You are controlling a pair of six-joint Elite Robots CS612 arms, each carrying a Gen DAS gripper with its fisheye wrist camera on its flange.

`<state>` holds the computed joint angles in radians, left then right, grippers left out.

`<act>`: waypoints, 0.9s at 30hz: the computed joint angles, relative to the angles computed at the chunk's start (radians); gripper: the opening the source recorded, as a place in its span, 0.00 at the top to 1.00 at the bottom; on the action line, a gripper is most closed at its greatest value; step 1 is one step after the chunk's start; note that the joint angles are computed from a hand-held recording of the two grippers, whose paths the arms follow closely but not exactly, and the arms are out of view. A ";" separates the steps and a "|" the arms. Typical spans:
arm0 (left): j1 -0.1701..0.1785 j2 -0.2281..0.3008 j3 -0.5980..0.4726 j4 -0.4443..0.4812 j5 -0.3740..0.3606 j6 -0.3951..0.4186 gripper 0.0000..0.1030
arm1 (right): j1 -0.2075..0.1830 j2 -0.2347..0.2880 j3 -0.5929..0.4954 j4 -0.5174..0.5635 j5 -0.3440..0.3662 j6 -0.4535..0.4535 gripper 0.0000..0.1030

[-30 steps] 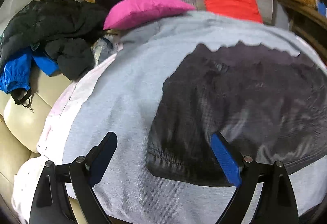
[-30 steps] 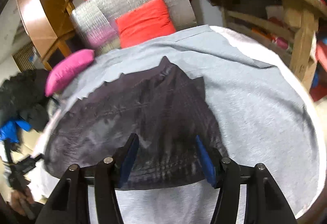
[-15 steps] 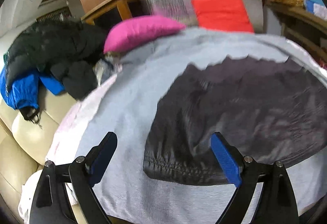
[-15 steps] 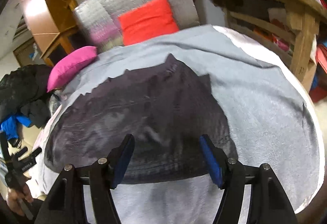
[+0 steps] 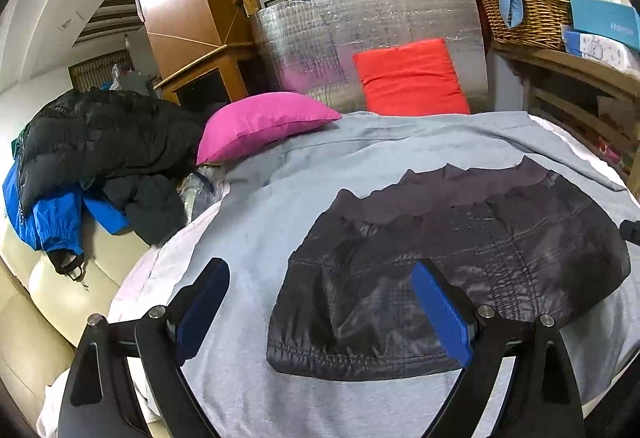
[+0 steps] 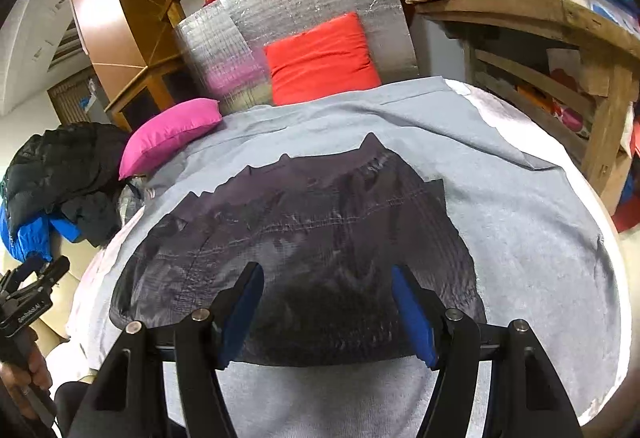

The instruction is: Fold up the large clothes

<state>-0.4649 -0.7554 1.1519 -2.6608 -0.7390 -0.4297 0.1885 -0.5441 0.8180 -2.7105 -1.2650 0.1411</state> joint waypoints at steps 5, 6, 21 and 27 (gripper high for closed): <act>0.001 0.021 -0.035 0.019 -0.006 0.003 0.10 | 0.007 0.025 -0.044 0.030 -0.015 -0.032 0.33; 0.001 0.025 -0.040 0.021 -0.006 0.002 0.10 | 0.007 0.034 -0.060 0.045 -0.015 -0.036 0.33; -0.030 -0.033 0.015 -0.040 0.037 0.002 0.08 | 0.048 -0.077 0.072 -0.120 -0.152 -0.075 0.30; -0.072 -0.082 0.062 -0.068 0.166 -0.022 0.00 | 0.069 -0.180 0.236 -0.279 -0.209 -0.088 0.24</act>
